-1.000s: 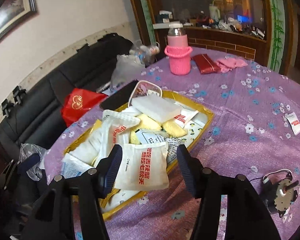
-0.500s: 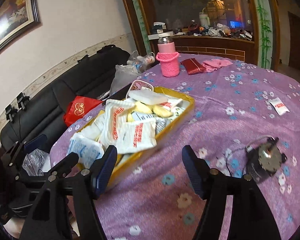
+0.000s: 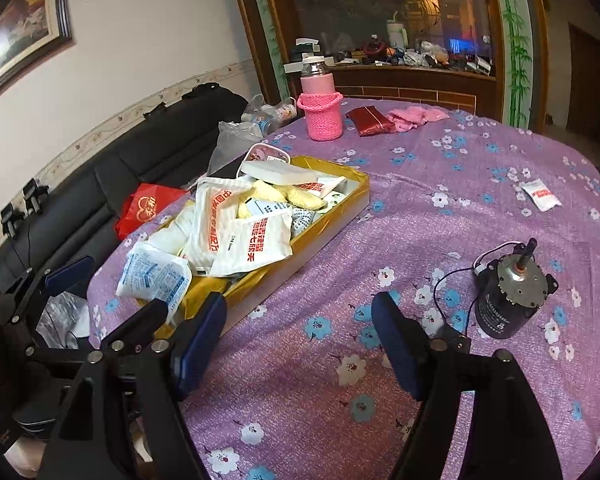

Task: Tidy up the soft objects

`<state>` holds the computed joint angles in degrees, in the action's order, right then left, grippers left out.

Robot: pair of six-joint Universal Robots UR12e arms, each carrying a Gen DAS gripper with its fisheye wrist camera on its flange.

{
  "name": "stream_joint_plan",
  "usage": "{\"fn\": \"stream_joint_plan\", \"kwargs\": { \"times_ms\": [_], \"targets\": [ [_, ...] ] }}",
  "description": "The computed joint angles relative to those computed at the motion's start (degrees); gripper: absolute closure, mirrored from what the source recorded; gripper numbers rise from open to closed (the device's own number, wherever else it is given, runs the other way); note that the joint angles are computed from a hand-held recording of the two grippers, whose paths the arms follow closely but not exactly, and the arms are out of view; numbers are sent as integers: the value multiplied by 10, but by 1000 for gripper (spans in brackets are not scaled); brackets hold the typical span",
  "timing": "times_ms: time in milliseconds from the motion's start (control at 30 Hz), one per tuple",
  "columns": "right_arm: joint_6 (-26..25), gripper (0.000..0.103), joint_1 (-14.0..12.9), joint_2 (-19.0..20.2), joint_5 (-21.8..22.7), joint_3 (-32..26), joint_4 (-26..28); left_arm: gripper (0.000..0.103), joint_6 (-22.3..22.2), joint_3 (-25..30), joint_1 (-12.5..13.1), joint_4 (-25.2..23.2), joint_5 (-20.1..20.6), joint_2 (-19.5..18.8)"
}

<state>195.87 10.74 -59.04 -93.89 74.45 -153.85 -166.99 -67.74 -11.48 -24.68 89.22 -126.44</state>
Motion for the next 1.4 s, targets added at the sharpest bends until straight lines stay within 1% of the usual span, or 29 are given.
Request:
{"fn": "stream_joint_plan", "kwargs": {
  "times_ms": [167,400,667,1033,1400],
  "targets": [
    [-15,28,7,2,-20,-4,6,5,3,-2,0,-8,-7,0],
    [-17,27,10,7,-23,-11,19,5,-3,-4,3,-4,-10,0],
    [-10,27,11,7,-31,-9,12,5,-16,-10,5,16,-5,2],
    [17,26,8,-4,-41,7,2,5,-24,-26,6,43,-5,10],
    [16,26,12,-13,-52,19,-5,5,-29,-43,6,68,-7,22]
  ]
}}
